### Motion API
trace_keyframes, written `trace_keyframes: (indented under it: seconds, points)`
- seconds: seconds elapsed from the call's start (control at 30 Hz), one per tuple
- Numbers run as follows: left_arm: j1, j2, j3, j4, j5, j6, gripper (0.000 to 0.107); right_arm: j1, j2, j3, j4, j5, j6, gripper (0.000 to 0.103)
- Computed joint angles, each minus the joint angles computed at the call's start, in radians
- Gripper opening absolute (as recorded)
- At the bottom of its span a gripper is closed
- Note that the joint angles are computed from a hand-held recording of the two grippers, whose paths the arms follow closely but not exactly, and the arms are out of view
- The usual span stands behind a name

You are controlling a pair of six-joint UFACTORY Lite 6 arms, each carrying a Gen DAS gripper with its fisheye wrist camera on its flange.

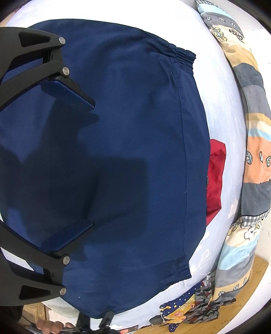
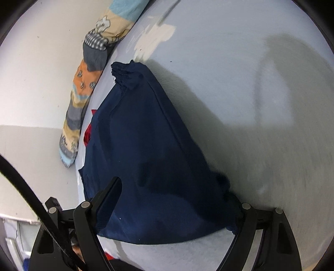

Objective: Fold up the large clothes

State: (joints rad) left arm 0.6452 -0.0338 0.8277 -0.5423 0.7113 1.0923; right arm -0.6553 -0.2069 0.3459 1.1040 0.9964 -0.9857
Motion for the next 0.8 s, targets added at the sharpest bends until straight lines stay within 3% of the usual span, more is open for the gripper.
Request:
trace_keyframes:
  seconds: [0.3, 0.43, 0.57, 0.67, 0.8]
  points:
    - [-0.041, -0.021, -0.032, 0.006, -0.039, -0.01, 0.103, 0.048, 0.171, 0.156, 0.099, 0.071, -0.126, 0.087]
    - [-0.064, -0.03, -0.041, 0.01, -0.06, -0.014, 0.103, 0.168, 0.245, 0.242, 0.079, 0.003, -0.104, 0.08]
    - [-0.094, -0.023, -0.034, 0.011, -0.101, -0.027, 0.103, 0.239, 0.319, 0.324, 0.043, -0.032, -0.079, 0.059]
    - [-0.117, 0.002, -0.018, 0.014, -0.119, -0.058, 0.103, 0.263, 0.336, 0.334, 0.046, -0.037, -0.122, 0.057]
    - [-0.132, 0.025, 0.001, 0.014, -0.131, -0.086, 0.103, 0.305, 0.273, 0.303, 0.056, -0.088, -0.14, 0.019]
